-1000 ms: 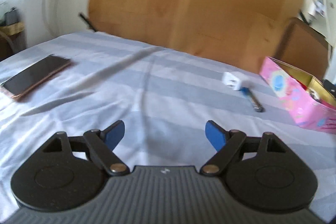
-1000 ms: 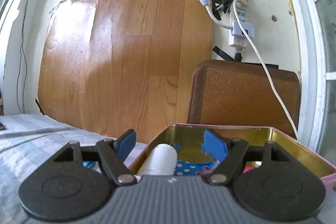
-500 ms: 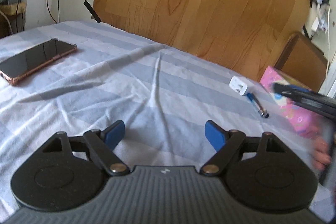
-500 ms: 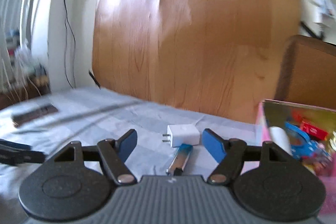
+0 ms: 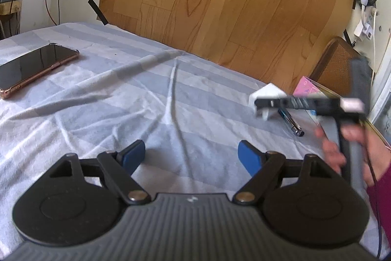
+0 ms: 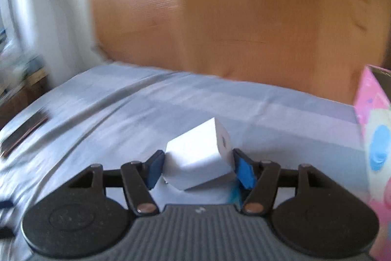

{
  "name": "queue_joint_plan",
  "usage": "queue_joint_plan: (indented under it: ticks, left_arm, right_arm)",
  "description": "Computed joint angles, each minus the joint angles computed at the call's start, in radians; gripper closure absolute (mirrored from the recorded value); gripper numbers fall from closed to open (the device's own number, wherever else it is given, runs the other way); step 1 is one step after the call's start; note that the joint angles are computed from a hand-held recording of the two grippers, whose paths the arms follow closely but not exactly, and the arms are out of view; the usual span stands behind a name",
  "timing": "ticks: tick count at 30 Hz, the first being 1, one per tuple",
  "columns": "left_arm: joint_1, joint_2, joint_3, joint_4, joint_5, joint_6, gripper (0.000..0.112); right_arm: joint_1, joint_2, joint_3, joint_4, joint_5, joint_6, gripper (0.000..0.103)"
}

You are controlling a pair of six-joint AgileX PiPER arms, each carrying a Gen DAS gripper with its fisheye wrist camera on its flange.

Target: Organize rigid objects

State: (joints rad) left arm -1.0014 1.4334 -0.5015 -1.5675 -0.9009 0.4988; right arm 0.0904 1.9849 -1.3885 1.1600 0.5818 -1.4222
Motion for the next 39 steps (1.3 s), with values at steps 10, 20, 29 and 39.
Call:
queue_joint_plan:
  ticks: [10, 20, 29, 39]
  left_arm:
    - [0.007, -0.011, 0.006, 0.013, 0.023, 0.010, 0.026]
    - [-0.034, -0.041, 0.018, 0.075, 0.053, -0.114, 0.026]
    - [0.042, 0.085, -0.178, 0.235, 0.277, -0.106, 0.027]
    - [0.052, 0.105, -0.157, 0.452, 0.381, -0.307, 0.055]
  right_arm:
    - [-0.267, -0.219, 0.344, -0.055, 0.532, -0.573, 0.039]
    - [-0.490, -0.449, 0.668, 0.161, 0.483, -0.577, 0.036]
    - [-0.135, -0.511, 0.747, 0.305, 0.109, -0.490, 0.025]
    - [-0.271, -0.507, 0.772, 0.323, 0.103, -0.626, 0.070]
